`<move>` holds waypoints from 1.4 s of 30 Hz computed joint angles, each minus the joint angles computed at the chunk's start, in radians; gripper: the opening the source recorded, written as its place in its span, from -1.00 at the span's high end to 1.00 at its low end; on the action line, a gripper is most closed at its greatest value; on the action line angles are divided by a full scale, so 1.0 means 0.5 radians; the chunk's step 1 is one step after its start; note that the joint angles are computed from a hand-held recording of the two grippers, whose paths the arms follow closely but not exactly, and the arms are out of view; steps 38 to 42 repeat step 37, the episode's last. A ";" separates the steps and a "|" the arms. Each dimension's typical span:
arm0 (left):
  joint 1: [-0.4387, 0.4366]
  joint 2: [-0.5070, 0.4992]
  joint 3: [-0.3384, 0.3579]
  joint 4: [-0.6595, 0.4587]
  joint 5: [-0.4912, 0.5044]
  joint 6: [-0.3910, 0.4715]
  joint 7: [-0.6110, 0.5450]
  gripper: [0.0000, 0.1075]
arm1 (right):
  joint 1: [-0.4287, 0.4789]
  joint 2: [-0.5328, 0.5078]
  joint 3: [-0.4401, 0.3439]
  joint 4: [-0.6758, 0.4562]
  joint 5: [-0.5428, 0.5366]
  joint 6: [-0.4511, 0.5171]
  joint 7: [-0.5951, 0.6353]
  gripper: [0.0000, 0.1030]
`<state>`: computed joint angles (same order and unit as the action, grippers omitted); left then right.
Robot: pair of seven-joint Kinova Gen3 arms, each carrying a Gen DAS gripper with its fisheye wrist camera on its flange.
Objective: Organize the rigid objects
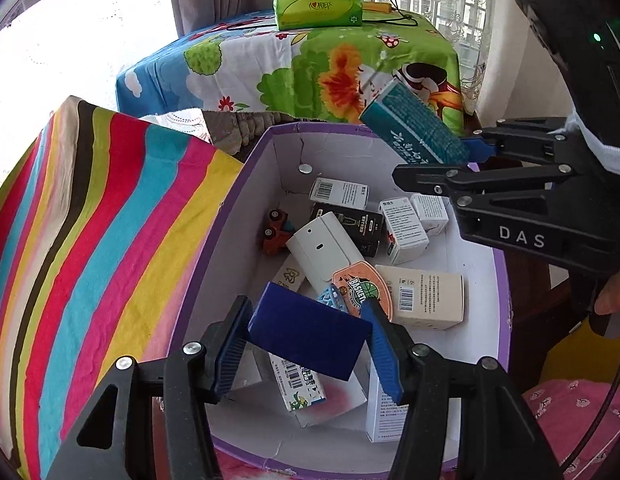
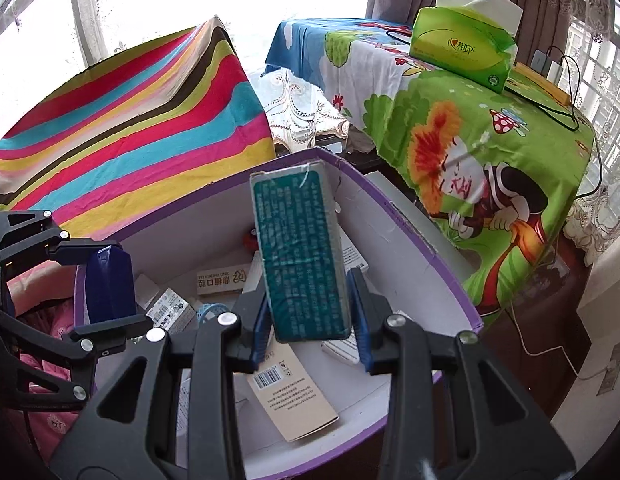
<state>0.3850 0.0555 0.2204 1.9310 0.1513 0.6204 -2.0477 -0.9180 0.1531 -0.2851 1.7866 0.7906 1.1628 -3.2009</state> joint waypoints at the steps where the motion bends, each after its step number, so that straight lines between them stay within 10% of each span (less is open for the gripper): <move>1: 0.012 -0.003 0.004 -0.007 -0.028 0.003 0.032 -0.06 | 0.003 -0.005 0.001 0.004 -0.005 -0.003 -0.002 0.25; 9: 0.025 -0.056 -0.002 0.015 -0.061 -0.069 0.162 -0.13 | 0.034 -0.024 -0.014 -0.006 -0.053 -0.016 0.060 0.23; 16: -0.030 -0.162 -0.048 0.051 0.111 -0.130 0.074 -0.59 | -0.022 0.044 -0.006 -0.131 -0.066 0.096 0.240 -0.59; 22: -0.089 -0.338 -0.156 0.134 0.421 -0.248 -0.120 -0.69 | -0.084 0.077 0.003 -0.228 -0.100 0.182 0.362 -0.63; 27: 0.046 -0.243 -0.359 -0.053 0.455 0.031 0.058 -0.90 | -0.100 0.094 0.018 -0.235 -0.120 0.162 0.361 -0.64; 37: -0.591 -0.189 0.476 0.050 -0.330 -0.141 0.836 -0.90 | -0.102 0.097 0.032 -0.200 -0.159 0.137 0.318 -0.64; 42: -0.591 -0.189 0.476 0.050 -0.330 -0.141 0.836 -0.90 | -0.102 0.097 0.032 -0.200 -0.159 0.137 0.318 -0.64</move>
